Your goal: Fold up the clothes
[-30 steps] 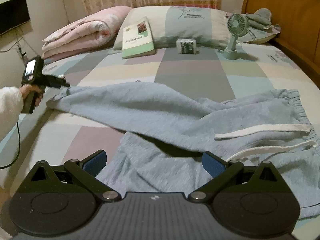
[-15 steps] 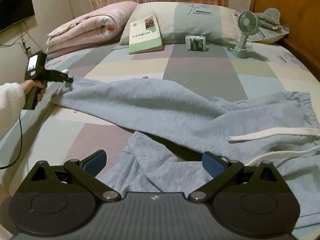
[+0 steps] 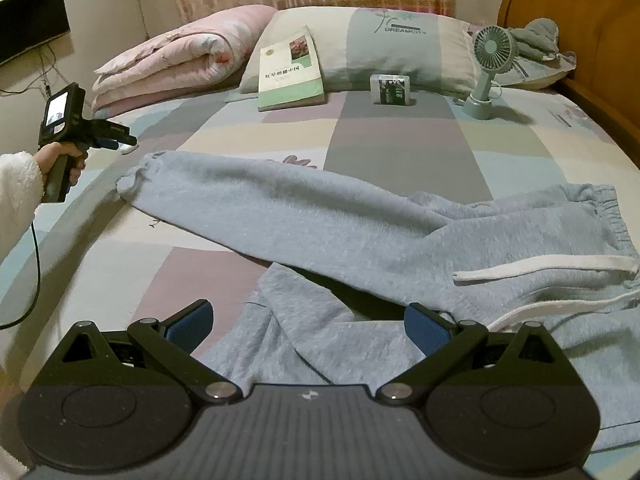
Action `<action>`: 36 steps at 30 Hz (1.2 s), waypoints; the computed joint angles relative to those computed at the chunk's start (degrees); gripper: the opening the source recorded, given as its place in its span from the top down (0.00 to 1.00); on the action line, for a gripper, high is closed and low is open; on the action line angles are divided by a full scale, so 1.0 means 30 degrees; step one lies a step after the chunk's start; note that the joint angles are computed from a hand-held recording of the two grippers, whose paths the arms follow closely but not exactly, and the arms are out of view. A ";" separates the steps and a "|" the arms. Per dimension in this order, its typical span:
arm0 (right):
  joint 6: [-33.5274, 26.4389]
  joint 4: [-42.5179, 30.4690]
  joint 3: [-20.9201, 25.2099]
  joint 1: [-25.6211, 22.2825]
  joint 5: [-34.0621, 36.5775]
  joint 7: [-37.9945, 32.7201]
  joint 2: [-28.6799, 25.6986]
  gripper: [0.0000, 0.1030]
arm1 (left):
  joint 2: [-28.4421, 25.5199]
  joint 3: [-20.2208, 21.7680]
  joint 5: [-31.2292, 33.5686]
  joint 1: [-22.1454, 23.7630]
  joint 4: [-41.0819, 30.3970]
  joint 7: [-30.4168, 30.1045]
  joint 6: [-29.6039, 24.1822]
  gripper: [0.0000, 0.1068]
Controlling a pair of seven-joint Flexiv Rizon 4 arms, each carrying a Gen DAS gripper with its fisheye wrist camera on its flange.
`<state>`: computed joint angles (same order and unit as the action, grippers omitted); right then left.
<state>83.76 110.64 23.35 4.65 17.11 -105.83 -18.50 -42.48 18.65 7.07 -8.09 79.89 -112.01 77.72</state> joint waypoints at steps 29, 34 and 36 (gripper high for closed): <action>-0.0990 0.0927 -0.0200 -0.2135 0.4710 -0.3026 0.1393 0.00 | 0.2630 -0.2135 -0.1770 -0.7459 0.5948 0.5839 0.3854 0.21; -0.1428 0.1367 -0.0757 -0.2085 0.6347 -0.4232 0.1908 0.00 | 0.3764 -0.1871 -0.1494 -0.8554 0.7406 0.4523 0.3688 0.18; -0.1695 0.1461 -0.0876 -0.2186 0.7316 -0.4818 0.2146 0.00 | 0.4041 -0.1313 -0.1109 -0.9316 0.7680 0.3799 0.3117 0.18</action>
